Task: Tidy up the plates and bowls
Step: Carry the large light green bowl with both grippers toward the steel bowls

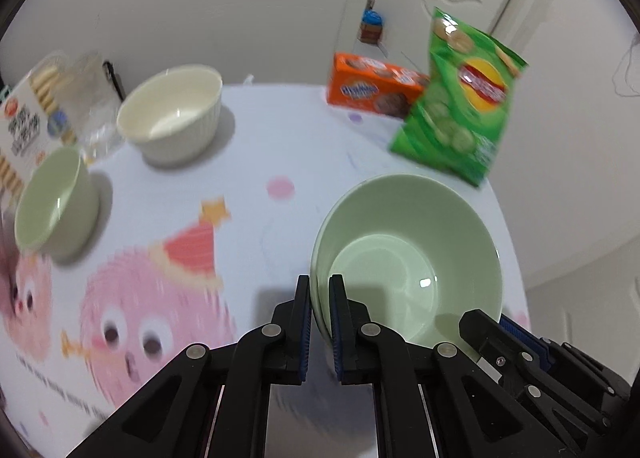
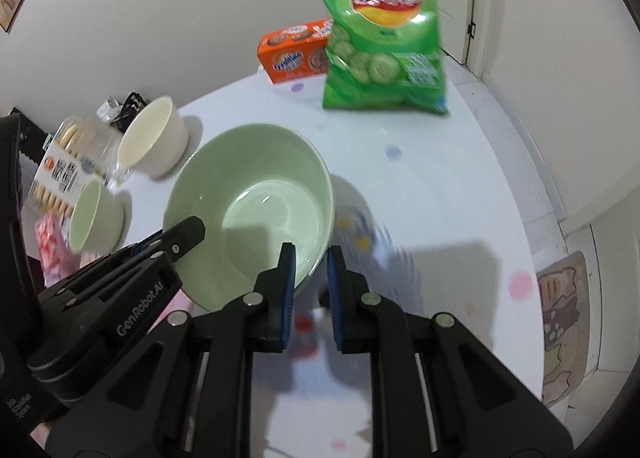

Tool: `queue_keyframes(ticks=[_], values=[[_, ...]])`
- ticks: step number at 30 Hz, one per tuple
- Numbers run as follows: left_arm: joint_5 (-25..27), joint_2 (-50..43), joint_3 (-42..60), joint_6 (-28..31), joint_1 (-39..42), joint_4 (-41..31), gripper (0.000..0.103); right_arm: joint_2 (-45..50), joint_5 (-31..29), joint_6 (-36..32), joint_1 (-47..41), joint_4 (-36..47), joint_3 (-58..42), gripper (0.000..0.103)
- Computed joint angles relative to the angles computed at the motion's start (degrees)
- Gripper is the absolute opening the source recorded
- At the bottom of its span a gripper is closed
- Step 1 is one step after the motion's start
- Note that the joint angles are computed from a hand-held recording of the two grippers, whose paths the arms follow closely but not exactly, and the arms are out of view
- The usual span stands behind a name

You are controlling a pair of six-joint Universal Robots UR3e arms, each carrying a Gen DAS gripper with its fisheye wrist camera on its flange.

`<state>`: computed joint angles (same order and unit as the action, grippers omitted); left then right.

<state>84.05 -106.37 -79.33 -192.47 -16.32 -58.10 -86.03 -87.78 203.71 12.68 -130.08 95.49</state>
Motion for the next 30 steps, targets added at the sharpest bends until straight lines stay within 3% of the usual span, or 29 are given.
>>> queue_keyframes(ticks=[8,16,30], values=[[1.74,11.85,-12.98,-4.27,-5.14,0.16,0.008,-15.48,-2.52,2.95,3.15,3.23,12.7,0.018],[3.95,16.94,-18.82,-7.35,-11.12,-1.14,0.008,-28.64,-2.53,5.35,3.89,8.54,22.25,0.018],[6.5,15.9,-20.84,-9.9,-14.37,1.42,0.008,-32.84,-3.43,5.27,3.97,8.81,28.08,0.017]])
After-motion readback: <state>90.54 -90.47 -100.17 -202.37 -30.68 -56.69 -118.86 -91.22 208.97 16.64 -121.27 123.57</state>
